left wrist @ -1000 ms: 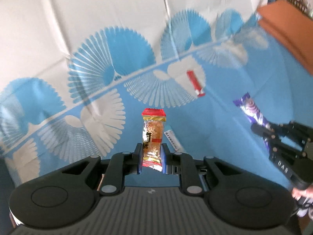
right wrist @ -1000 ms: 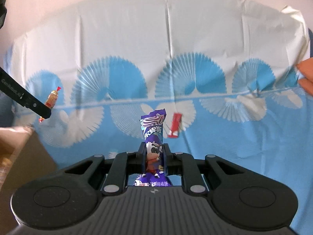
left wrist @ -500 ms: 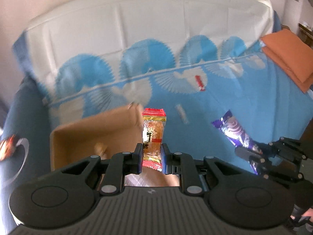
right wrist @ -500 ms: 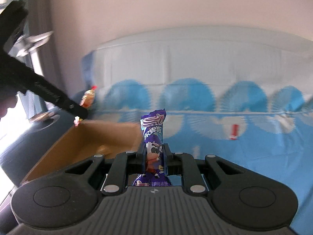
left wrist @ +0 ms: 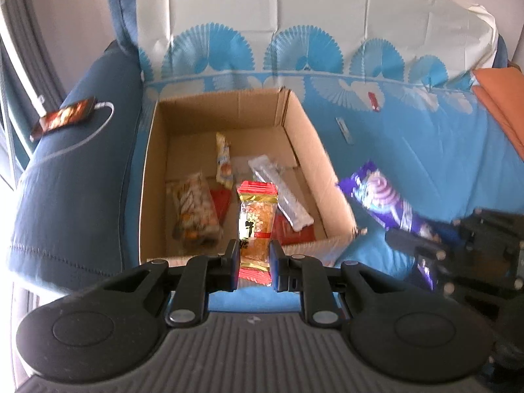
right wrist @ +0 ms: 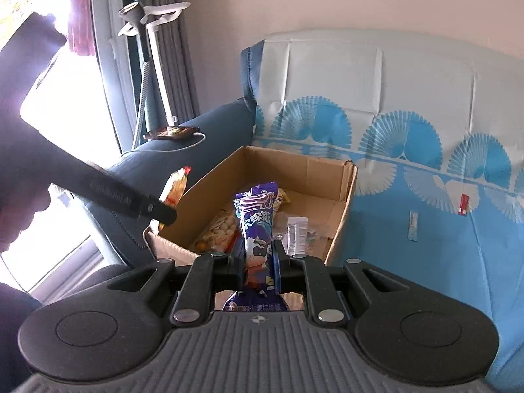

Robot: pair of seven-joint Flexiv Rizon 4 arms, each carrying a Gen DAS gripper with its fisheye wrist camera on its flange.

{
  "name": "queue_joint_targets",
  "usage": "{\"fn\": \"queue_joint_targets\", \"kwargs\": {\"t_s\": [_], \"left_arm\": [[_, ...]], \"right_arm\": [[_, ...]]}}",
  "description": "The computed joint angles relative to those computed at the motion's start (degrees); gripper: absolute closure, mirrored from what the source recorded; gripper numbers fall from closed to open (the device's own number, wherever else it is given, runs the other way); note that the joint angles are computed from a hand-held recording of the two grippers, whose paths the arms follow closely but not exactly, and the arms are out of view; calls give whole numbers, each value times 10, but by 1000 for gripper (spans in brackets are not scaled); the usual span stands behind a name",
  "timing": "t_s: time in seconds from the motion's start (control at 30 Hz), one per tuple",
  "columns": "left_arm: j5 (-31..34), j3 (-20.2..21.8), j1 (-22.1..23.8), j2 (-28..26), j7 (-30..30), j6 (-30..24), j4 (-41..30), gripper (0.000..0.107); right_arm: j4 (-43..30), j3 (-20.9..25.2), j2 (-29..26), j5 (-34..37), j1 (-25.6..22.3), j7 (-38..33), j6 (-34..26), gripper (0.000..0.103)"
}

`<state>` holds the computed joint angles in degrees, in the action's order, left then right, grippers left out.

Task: Organize snacks
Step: 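Carry the orange candy with left gripper while right carries purple bar over the box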

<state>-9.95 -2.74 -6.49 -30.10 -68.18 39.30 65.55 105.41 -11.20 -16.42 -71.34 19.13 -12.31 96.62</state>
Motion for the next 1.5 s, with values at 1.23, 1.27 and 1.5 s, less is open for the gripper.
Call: {"fn": "queue_joint_targets", "kwargs": {"t_s": [1.23, 1.27, 1.5], "left_arm": [[-12, 0, 10, -34, -17, -10, -37, 86], [-11, 0, 10, -39, -19, -15, -45, 86], [0, 4, 6, -85, -33, -53, -119, 86]], "right_arm": [[-31, 88, -21, 251, 8, -255, -122, 86], [-37, 89, -26, 261, 8, -262, -127, 86], [-73, 95, -54, 321, 12, -303, -146, 86]]}}
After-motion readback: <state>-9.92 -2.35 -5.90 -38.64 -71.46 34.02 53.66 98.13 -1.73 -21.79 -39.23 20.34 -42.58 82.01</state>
